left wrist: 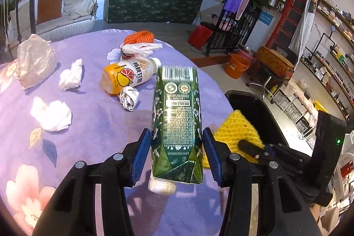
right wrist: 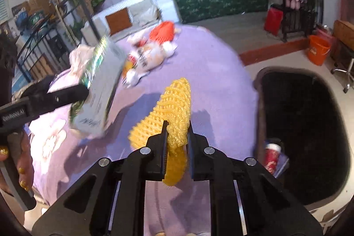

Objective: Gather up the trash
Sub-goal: 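Carry the yellow net to the bin and release it with the right tool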

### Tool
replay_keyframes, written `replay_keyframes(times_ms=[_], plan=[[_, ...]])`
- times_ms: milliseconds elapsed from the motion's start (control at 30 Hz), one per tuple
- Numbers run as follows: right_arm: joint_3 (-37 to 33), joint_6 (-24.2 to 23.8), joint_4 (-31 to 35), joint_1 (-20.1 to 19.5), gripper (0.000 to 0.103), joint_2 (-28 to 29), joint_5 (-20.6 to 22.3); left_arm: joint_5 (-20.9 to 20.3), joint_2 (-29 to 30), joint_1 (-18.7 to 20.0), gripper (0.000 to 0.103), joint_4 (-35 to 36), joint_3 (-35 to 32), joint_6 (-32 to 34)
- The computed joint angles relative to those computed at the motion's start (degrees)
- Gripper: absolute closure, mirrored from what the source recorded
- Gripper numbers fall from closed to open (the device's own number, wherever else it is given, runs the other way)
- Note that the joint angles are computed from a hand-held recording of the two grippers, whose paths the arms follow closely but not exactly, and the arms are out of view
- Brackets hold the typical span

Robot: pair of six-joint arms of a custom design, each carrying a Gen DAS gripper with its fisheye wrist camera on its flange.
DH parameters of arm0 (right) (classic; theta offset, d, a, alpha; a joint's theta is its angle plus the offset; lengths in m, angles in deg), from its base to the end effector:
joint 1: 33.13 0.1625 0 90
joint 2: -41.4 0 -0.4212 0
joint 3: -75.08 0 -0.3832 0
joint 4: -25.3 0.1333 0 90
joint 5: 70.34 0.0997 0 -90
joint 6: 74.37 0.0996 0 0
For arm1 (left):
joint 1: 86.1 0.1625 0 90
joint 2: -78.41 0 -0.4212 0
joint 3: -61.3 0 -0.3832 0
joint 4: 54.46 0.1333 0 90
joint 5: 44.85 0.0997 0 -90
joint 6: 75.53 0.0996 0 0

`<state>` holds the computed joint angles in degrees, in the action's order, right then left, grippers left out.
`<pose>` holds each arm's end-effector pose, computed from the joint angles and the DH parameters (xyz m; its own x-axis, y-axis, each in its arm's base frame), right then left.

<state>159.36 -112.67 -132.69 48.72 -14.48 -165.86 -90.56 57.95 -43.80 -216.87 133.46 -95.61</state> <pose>0.0213 -0.7237 0.3161 -0.8341 -0.3144 0.4532 -0.5196 0.7237 -0.4542 -0.4186 -0.6552 -0.0224 -0.8615 0.1250 -0.4920 0.4217 0.7160 -0.5564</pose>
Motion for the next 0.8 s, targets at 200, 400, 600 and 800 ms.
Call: replay_keyframes(times_ms=[200,400,600,800], plan=[[-1.9,3.4,-1.6,-2.0,0.088,-1.6,-1.5,-0.6,2.3,-0.1,0.068,1.3,-3.5,2.7],[-2.5,6.2,-0.2,-3.8,0.088,-2.3,-1.5,3.7,3.2,-0.2,0.022,5.1,-5.1,-0.5],[-2.5,7.6,1.2,-4.4,0.088,-2.4,-0.8,0.4,5.3,3.0,0.021,21.8,-12.5,-3.4],[-2.1,7.1,0.1,-4.3,0.088,-2.7,-1.1,1.5,9.2,4.1,0.055,34.3,-21.0,-5.4]])
